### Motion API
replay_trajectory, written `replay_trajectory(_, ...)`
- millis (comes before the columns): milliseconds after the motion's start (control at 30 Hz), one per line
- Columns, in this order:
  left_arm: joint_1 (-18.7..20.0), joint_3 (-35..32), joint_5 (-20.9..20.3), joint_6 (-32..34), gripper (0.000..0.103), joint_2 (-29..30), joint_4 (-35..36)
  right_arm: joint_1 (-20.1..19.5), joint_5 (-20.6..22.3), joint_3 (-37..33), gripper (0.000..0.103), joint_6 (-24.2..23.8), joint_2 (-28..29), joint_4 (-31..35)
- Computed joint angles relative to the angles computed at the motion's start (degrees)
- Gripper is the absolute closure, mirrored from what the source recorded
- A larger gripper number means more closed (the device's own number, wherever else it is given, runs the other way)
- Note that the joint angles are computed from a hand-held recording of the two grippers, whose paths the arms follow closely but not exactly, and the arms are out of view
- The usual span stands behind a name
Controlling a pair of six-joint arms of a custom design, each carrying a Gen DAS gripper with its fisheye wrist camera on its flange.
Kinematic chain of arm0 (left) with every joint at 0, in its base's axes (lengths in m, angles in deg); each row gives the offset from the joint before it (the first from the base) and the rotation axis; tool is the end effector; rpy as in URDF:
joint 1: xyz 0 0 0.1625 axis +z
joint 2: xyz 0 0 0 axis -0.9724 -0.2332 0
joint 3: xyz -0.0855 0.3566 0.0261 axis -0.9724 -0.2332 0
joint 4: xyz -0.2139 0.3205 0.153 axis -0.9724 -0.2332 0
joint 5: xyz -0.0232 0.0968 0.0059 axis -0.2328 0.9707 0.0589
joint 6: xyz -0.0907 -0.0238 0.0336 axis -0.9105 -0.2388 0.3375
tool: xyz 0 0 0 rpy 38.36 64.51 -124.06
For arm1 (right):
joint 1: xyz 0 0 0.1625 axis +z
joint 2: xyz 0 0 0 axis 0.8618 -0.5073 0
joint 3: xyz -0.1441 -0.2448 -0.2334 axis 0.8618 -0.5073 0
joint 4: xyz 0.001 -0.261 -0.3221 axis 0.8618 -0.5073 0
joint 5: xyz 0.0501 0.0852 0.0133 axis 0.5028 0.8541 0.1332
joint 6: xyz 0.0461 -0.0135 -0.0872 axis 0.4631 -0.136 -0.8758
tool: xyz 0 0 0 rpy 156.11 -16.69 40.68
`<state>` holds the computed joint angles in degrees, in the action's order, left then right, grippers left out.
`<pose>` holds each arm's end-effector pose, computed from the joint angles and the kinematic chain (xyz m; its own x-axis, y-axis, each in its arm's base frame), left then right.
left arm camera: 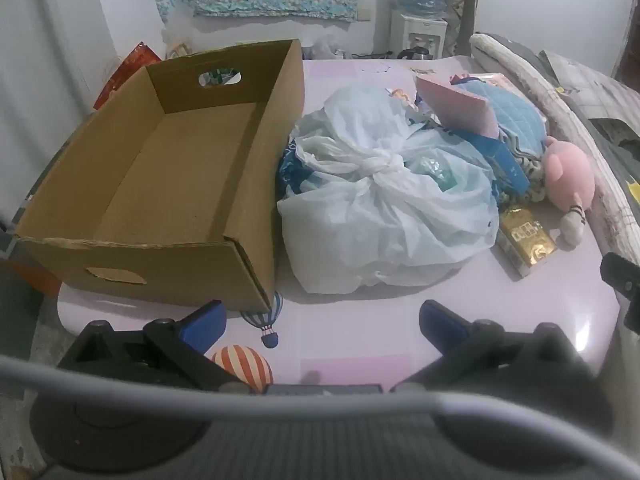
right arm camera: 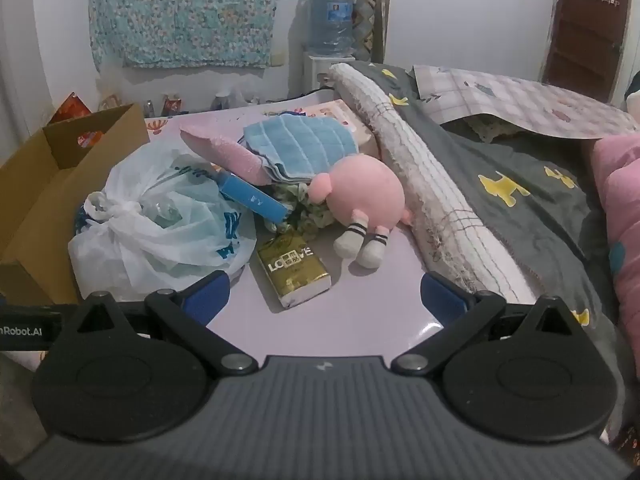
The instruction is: Organize soft objects
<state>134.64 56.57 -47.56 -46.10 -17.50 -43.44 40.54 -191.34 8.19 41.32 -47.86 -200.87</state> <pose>-0.2472 -0.8167 0.1560 -0.6421 -0.2389 -0.7284 0.2688 0.8197 -0.5058 0.2200 -0.8382 0.1449 -0.6999 0.0380 0.7133 -0.4948 0.6944 -0.5225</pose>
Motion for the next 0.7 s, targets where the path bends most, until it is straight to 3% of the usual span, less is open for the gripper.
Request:
replay_trajectory(167,0.0,-0.2,0.5,-0.1,0.004,-0.2,1.1,-0.1,0.0,-1.5,0.001,-0.3,0.9,0.6)
replay_trajectory(500,-0.2,2.5,0.7,8.1,0.005,-0.1,-5.0,-0.2,-0.8,-4.2,0.001,0.6,2.3,3.2)
replay_trajectory(700,0.4,2.1,-2.4,4.9,0.005,-0.5,-3.1,-0.1,-1.1,-5.7,0.001,0.8,3.0,4.9)
